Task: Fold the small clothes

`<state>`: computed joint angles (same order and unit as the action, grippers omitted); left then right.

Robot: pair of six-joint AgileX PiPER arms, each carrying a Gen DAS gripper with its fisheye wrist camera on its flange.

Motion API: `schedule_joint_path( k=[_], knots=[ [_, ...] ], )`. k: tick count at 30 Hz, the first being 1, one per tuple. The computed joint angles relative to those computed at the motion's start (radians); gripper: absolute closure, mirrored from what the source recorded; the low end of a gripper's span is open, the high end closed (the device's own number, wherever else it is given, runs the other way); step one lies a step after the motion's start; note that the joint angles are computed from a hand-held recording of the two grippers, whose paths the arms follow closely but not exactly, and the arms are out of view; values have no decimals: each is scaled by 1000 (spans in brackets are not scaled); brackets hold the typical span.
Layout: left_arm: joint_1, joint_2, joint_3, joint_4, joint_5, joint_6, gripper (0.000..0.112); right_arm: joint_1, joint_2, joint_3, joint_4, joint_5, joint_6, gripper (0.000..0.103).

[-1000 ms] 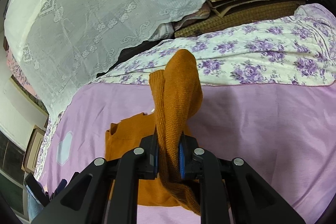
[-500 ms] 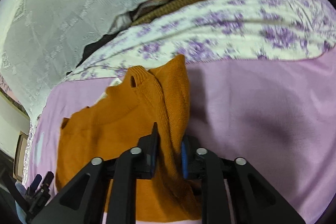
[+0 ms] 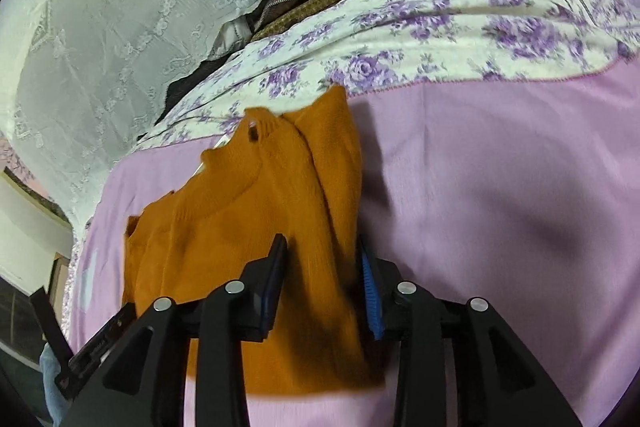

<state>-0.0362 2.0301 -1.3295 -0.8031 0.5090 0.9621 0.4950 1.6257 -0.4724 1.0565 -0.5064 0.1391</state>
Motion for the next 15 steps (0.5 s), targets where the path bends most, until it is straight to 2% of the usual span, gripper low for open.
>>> schedule_joint_path(
  k=[1,5,8,9,11,12,14,15],
  knots=[
    [4,-3,5,-19,15,24,14,24,-11,22,5,-19,21,64],
    [-42,-28,56,-2,-71,47,14,158,-31,109,43,-119,139,60],
    [-62,-26,59,38,-102,18,13,192,15,134,-21,-169,284,59],
    [-69,-25,61,53,-114,5,13,200,32,122,-3,-184,279,65],
    [-74,-37,82,30,-139,35,17,207,54,106,-27,-199,292,87],
    [-71,-47,98,-6,-143,78,20,224,64,104,-23,-225,304,90],
    [-67,-65,124,-86,-145,180,35,276,60,99,53,-278,265,90],
    [-70,-79,146,-124,-161,226,37,288,52,101,67,-292,255,90]
  ],
)
